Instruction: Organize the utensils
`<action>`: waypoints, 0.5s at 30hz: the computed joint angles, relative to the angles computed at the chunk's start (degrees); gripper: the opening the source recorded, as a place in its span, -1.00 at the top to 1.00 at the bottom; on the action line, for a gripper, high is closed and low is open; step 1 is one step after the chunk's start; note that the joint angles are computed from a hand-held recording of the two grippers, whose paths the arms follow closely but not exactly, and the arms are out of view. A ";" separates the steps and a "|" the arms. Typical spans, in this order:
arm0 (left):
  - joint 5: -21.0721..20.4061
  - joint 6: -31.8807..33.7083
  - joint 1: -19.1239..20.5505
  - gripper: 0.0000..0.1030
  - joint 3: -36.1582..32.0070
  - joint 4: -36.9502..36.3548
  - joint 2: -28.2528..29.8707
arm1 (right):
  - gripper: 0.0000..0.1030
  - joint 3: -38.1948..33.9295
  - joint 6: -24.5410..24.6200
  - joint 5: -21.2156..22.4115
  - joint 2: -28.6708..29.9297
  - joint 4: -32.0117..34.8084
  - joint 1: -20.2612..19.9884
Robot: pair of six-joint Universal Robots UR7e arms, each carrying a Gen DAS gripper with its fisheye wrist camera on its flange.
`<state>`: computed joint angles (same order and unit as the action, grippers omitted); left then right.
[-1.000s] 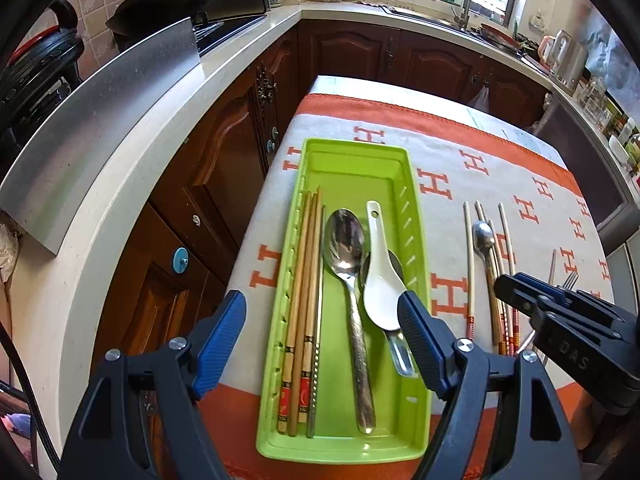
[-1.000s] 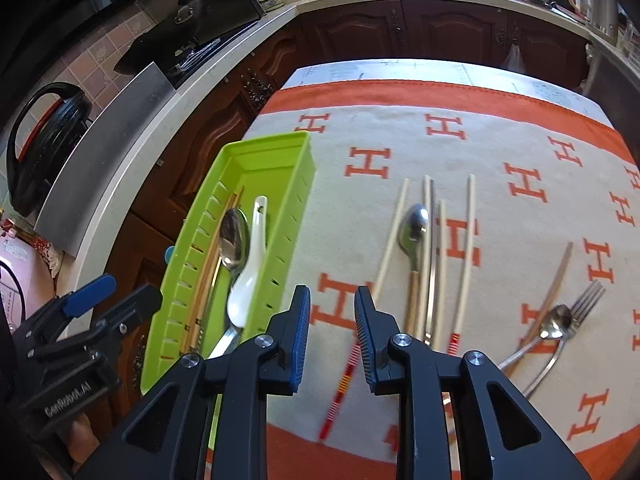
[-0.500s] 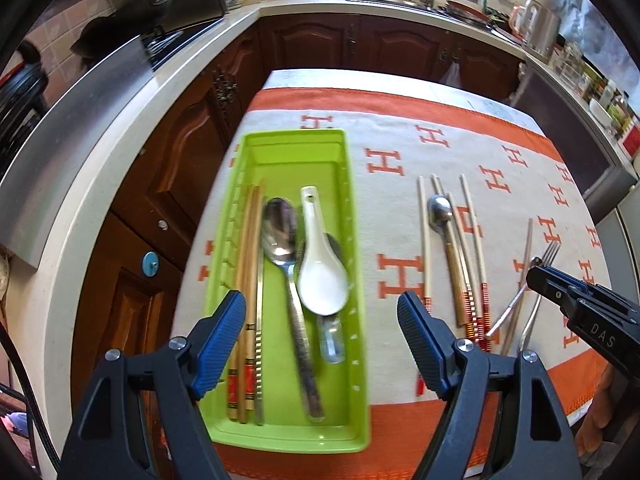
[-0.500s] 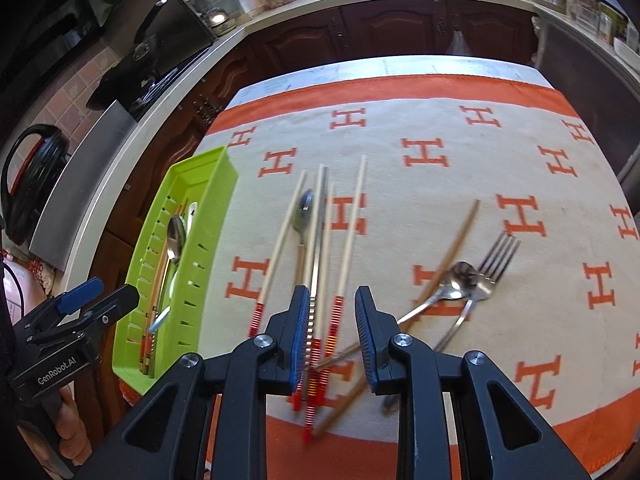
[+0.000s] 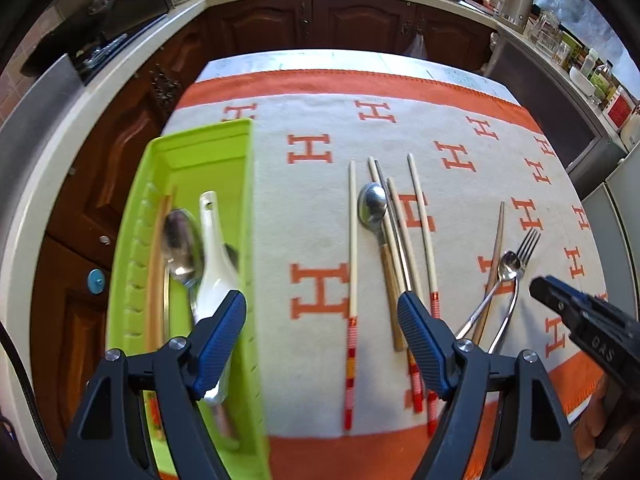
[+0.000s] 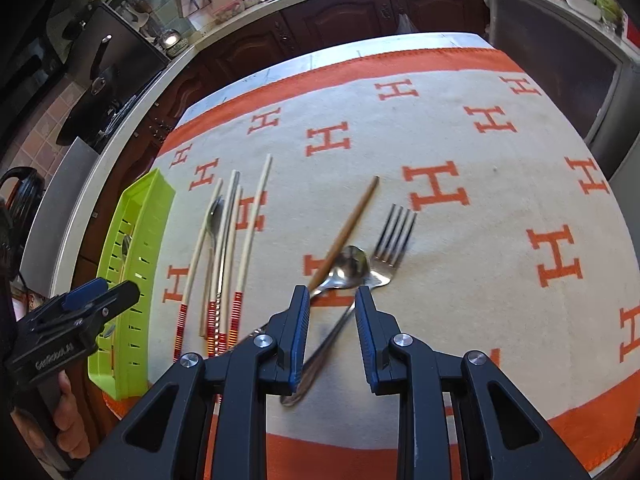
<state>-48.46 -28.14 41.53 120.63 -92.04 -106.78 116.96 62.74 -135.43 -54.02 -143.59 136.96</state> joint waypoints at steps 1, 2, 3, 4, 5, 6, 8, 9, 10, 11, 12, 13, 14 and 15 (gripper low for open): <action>-0.07 0.37 0.41 -0.42 0.00 -0.78 0.74 | 0.54 0.51 0.11 -0.05 -0.28 -0.31 -0.15; -0.29 0.94 0.90 -0.35 -0.04 -1.84 1.68 | 0.54 1.10 0.17 -0.14 -0.63 -0.70 -0.38; -0.53 1.68 1.43 -0.33 -0.09 -3.09 2.80 | 0.54 1.84 0.10 -0.18 -1.13 -1.29 -0.66; -0.48 2.20 1.82 -0.30 -0.12 -3.94 3.88 | 0.54 2.36 0.03 -0.25 -1.47 -1.74 -0.94; -0.28 2.63 2.13 -0.28 -0.09 -4.69 4.82 | 0.54 2.78 -0.04 -0.33 -1.75 -2.10 -1.16; 0.05 2.98 2.45 -0.26 -0.08 -5.29 5.88 | 0.54 3.22 -0.11 -0.42 -2.07 -2.49 -1.37; 0.65 2.93 3.12 -0.15 -0.12 -5.61 7.67 | 0.54 4.23 -0.46 -0.30 -2.71 -3.70 -1.91; 0.73 2.70 3.56 -0.11 -0.26 -5.49 8.57 | 0.54 4.67 -0.63 -0.23 -2.94 -4.31 -2.13; 0.75 2.29 4.05 -0.01 -0.40 -5.25 9.43 | 0.54 5.21 -0.92 -0.11 -3.17 -5.13 -2.41; 0.80 1.81 4.53 0.03 -0.46 -4.98 10.14 | 0.54 5.50 -1.11 -0.02 -3.26 -5.60 -2.55; 0.87 1.57 4.90 0.03 -0.49 -4.73 10.56 | 0.54 5.89 -1.39 0.11 -3.38 -6.21 -2.78; 0.98 1.23 5.22 0.03 -0.41 -4.39 11.02 | 0.54 6.11 -1.47 0.17 -3.46 -6.48 -2.92; 1.13 0.96 5.52 0.03 -0.33 -4.06 11.40 | 0.54 6.44 -1.64 0.21 -3.59 -6.84 -3.12; 1.34 1.05 5.60 0.02 0.13 -4.78 11.33 | 0.54 6.73 -1.75 0.25 -3.73 -7.07 -3.24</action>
